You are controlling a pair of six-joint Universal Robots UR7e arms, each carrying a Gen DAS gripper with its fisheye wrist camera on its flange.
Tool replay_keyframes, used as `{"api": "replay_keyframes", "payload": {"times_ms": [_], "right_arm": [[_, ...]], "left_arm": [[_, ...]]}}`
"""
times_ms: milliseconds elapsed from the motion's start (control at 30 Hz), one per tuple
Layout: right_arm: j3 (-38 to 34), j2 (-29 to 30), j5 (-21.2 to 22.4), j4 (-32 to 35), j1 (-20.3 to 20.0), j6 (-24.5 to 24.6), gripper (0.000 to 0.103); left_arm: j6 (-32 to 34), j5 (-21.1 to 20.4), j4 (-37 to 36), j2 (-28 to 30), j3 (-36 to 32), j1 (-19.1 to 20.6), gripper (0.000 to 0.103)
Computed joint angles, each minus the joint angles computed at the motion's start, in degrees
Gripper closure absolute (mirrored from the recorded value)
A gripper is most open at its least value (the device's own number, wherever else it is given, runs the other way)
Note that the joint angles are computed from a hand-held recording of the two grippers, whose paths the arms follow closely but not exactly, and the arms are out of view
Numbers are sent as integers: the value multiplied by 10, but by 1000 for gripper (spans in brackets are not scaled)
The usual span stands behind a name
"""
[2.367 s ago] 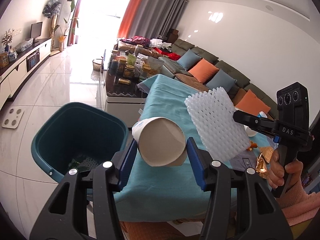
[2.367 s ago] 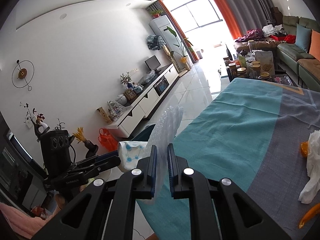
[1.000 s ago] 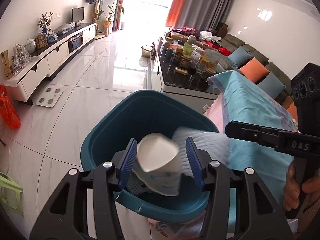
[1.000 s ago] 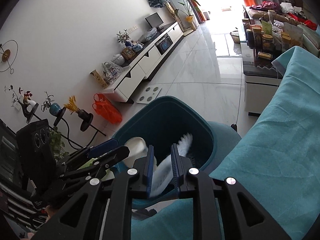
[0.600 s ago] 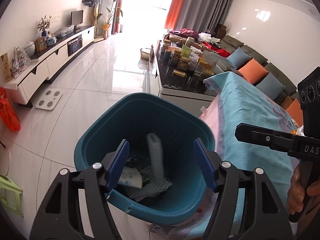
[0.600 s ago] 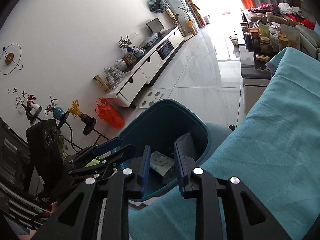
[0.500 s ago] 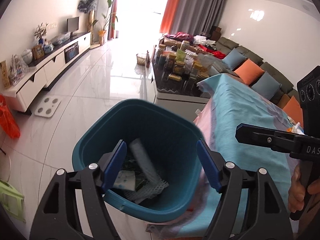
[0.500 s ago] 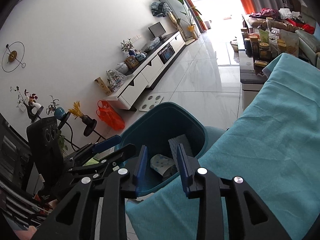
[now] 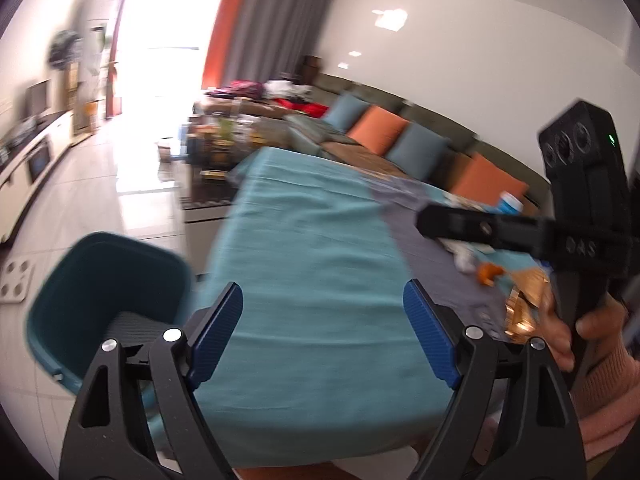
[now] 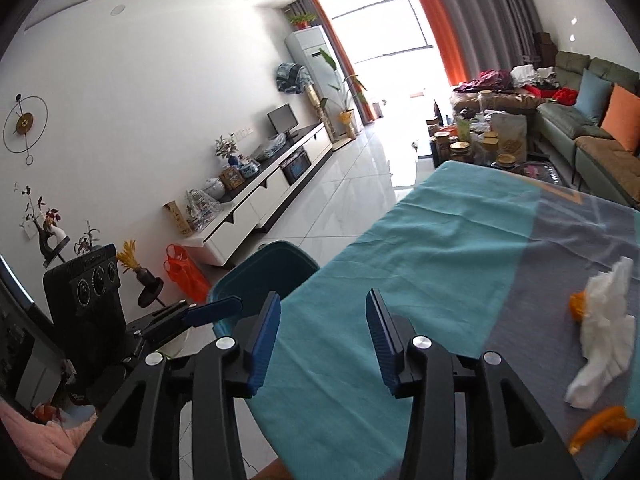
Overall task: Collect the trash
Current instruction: 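Move both open tools back to the trash on the table, then grasp the gold foil snack bag with the left tool while the right tool grasps the orange peel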
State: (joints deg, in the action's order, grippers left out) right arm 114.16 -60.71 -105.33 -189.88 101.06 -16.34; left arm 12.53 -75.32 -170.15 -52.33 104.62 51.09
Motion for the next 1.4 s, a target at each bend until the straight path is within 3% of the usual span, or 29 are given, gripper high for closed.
{"api": "replay_keyframes", "payload": {"times_ms": [267,533,800,1100,1400], "right_arm": [[125,-111,-81,-110,-36,38,61],[195,-174,-144,-187,-72,47,61],[261,-238,-153,-229,-134,72,53],[299,-279,-94,-208,-191,102,50],[302,-278,-76,-207,-195,105,50]], "left_arm": [[23,-116,60,66,-18,-44,21],[33,-183,113,117,-52,-70,21],[39,-188,163,159,-78,-86,22],[35,-184,190,189,-101,-94,24],[38,-145,182,189,-95,-106,51]]}}
